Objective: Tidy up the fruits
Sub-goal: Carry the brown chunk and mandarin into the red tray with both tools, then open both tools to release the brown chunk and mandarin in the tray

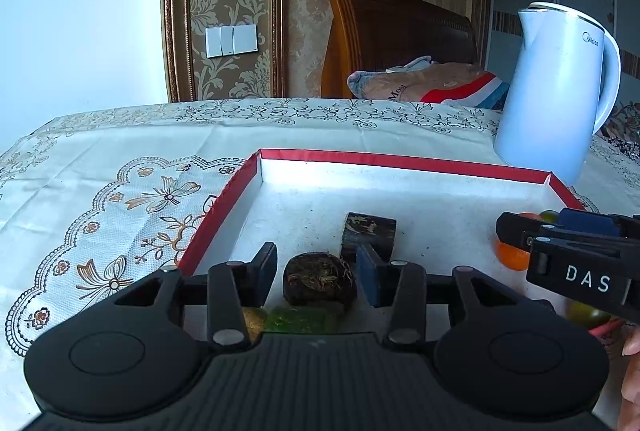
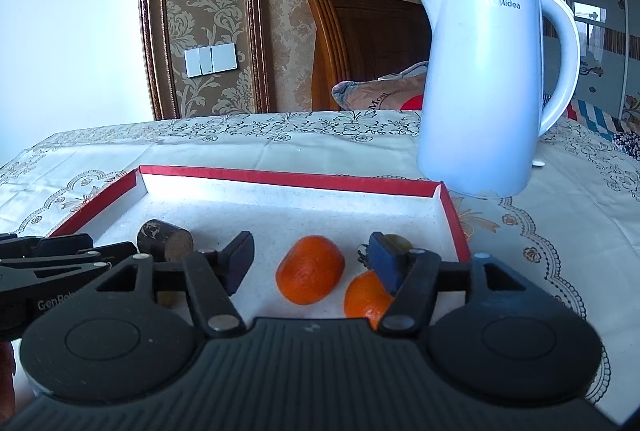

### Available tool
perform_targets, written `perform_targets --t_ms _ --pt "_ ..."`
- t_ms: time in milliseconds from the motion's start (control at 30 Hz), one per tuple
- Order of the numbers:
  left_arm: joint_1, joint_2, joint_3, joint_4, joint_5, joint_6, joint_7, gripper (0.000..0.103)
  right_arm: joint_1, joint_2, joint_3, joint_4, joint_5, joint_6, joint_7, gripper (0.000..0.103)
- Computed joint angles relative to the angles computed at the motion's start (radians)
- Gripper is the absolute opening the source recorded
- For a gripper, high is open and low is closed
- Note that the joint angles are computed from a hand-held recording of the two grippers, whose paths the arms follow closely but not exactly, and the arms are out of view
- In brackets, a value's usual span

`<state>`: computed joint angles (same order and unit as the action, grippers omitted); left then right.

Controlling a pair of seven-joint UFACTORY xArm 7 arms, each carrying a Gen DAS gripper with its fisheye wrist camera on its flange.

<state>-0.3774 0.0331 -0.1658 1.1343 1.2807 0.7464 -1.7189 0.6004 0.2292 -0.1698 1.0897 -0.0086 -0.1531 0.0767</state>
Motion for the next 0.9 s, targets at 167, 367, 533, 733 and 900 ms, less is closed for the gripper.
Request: perform_targets --t_ms 167,367,533,733,900 --pt "-0.004 0.002 -0.002 0.001 0.011 0.011 0.002 0.046 0.028 -0.004 -0.028 -0.011 0.010 -0.014 -0.001 0.069" --pt "-0.006 -0.005 -0.003 -0.006 0.033 0.014 -0.021 0.060 -0.017 -0.019 0.025 -0.026 0.035 -0.018 -0.027 0.069" --pt "-0.007 -0.008 -0.008 -0.010 0.041 0.016 -0.020 0.060 0.003 -0.036 0.012 -0.053 0.067 -0.048 -0.059 0.077" --pt "-0.006 -0.017 -0.011 -0.019 0.038 0.016 -0.023 0.060 0.042 -0.053 -0.010 -0.078 0.162 -0.068 -0.143 0.085" --pt "-0.007 -0.027 -0.018 -0.031 0.045 0.023 -0.028 0.060 0.017 -0.069 0.024 -0.097 0.222 -0.077 -0.193 0.092"
